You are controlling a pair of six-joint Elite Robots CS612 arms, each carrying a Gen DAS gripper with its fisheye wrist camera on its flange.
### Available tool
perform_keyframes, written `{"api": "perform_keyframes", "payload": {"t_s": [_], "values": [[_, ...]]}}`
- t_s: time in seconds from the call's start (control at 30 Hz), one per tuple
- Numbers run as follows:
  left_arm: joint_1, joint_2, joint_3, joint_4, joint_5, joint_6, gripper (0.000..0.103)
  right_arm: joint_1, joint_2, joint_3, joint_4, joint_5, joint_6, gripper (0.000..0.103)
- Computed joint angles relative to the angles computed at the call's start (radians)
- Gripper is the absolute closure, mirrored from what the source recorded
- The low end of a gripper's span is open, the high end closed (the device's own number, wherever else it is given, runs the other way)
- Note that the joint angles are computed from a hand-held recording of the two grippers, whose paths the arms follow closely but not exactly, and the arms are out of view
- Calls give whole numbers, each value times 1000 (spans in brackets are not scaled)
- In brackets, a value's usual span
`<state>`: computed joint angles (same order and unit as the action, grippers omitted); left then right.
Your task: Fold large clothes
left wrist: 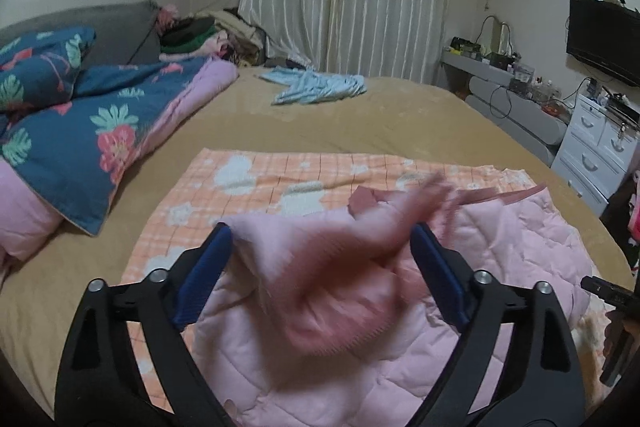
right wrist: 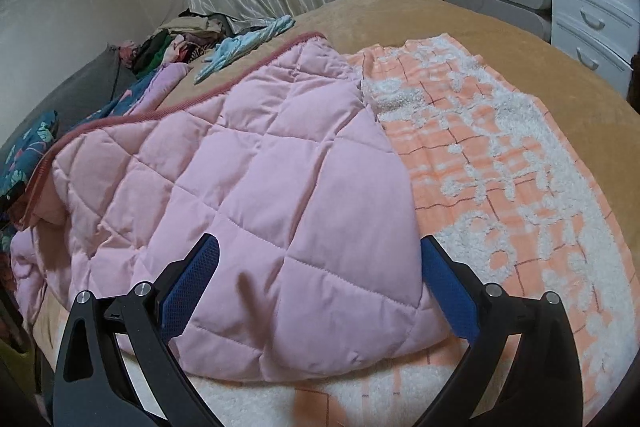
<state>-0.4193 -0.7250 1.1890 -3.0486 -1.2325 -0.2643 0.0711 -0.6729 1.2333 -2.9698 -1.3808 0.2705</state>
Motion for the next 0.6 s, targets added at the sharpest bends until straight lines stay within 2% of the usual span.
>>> {"api": "perform_keyframes", "payload": {"t_s": [0.23,0.43,0.6], "values": [[-15,-25,31,-41,37,37,11,6,-39,53,-65,3,-30,4],[-15,-35,55,-22,47,24,10,24,-73,95,-113,-59,-129,4],[-3,-41,93,-6,34,-16,9,31,-80,106,-122,-102,-199,4]]}}
